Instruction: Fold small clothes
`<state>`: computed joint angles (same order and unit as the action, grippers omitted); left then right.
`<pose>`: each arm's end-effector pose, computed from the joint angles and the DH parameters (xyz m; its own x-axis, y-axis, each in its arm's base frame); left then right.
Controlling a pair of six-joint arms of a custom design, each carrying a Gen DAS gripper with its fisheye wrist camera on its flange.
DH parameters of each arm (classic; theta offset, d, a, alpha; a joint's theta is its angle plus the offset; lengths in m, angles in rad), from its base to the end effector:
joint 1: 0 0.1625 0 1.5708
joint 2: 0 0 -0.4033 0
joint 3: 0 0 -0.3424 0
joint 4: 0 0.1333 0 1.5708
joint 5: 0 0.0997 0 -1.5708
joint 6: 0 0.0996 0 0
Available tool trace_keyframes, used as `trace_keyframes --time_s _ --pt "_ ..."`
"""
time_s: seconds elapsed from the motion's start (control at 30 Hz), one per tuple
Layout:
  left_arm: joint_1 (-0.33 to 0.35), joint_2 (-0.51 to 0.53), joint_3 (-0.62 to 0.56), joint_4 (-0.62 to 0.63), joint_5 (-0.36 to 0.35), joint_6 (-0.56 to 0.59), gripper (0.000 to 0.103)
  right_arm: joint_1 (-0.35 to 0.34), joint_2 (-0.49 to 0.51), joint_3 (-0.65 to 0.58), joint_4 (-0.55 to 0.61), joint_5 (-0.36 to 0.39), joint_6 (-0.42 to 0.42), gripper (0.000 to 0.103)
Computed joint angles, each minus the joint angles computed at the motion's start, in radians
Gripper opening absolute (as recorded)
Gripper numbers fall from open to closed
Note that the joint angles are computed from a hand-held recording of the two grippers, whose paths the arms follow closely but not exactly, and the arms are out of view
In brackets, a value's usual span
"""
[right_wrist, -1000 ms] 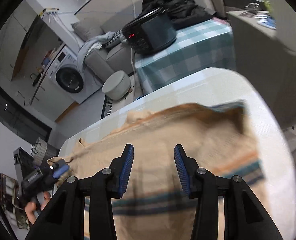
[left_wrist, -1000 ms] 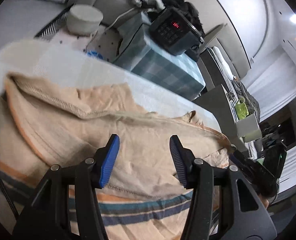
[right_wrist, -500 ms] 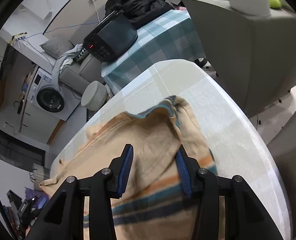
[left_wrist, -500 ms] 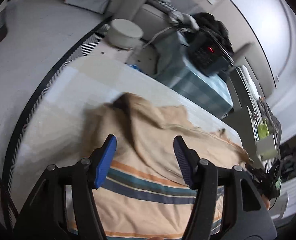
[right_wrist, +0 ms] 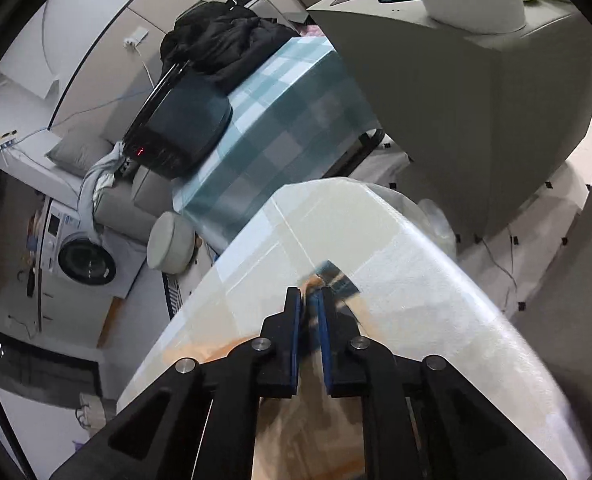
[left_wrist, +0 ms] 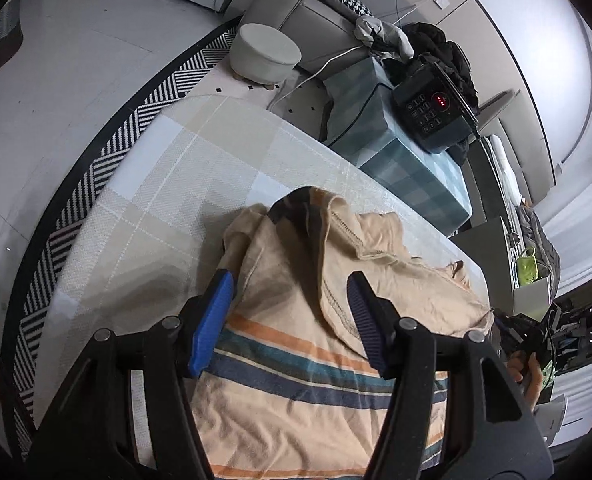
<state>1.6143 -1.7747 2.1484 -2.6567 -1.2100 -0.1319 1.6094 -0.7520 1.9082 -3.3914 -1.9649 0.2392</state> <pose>0.1845 -0.3658 0.4271 -0.9123 -0.3683 -0.1789 -0.1542 0.7140 -0.6830 0.1169 -0.5636 0.1137 -0.9125 0.3816 0.1476 0.1912 0.7167 -0.6707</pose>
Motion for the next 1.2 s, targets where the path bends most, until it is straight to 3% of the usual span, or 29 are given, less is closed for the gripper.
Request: trace_keyframes --time_s 0.07,0.2,0.27,0.37,0.53,0.57,0.63,0.7,0.8,0.9,0.97,1.03,1.1,1.2 --pt "-0.033 -0.009 0.007 -0.005 0.038 -0.002 0.056 0.024 -0.024 0.038 0.010 0.015 -0.086 0.016" --pt "-0.079 -0.037 0.024 0.028 0.013 0.005 0.056 0.055 -0.046 0.101 0.108 0.098 -0.135 0.042" --pt "-0.093 -0.034 0.024 0.064 -0.014 0.002 0.056 0.064 -0.028 0.103 0.152 0.126 -0.148 0.042" --pt "-0.063 -0.001 0.005 0.126 -0.126 -0.016 0.056 0.084 0.022 0.085 0.137 0.098 -0.142 0.042" --pt "-0.075 0.021 0.039 0.065 -0.076 -0.032 0.056 0.056 0.092 0.011 0.074 0.172 -0.101 0.042" --pt "-0.062 0.029 0.036 0.062 -0.094 -0.030 0.056 0.051 0.099 -0.007 0.076 0.191 -0.098 0.042" --pt "-0.036 0.051 0.031 0.043 -0.131 -0.021 0.056 0.026 0.109 -0.040 0.084 0.311 -0.085 0.042" --pt "-0.009 0.074 0.022 0.029 -0.157 -0.018 0.056 0.009 0.123 -0.075 0.090 0.365 -0.039 0.042" --pt "0.030 0.101 0.016 -0.003 -0.202 -0.014 0.056 0.020 0.149 -0.130 0.091 0.294 0.015 0.042" --pt "0.036 0.118 0.034 -0.082 -0.214 -0.008 0.056 0.036 0.148 -0.137 0.121 0.251 0.006 0.042" --pt "0.036 0.130 0.046 -0.143 -0.212 0.003 0.039 0.053 0.139 -0.117 0.124 0.215 -0.033 0.042" --pt "0.035 0.149 0.049 -0.183 -0.213 0.009 0.008 0.068 0.127 -0.085 0.115 0.195 -0.081 0.042" --pt "0.033 0.162 0.064 -0.255 -0.222 0.027 0.000 0.074 0.118 -0.056 0.122 0.187 -0.089 0.042" --pt "0.031 0.169 0.068 -0.325 -0.248 0.024 0.000 0.073 0.117 -0.034 0.160 0.244 -0.082 0.042"
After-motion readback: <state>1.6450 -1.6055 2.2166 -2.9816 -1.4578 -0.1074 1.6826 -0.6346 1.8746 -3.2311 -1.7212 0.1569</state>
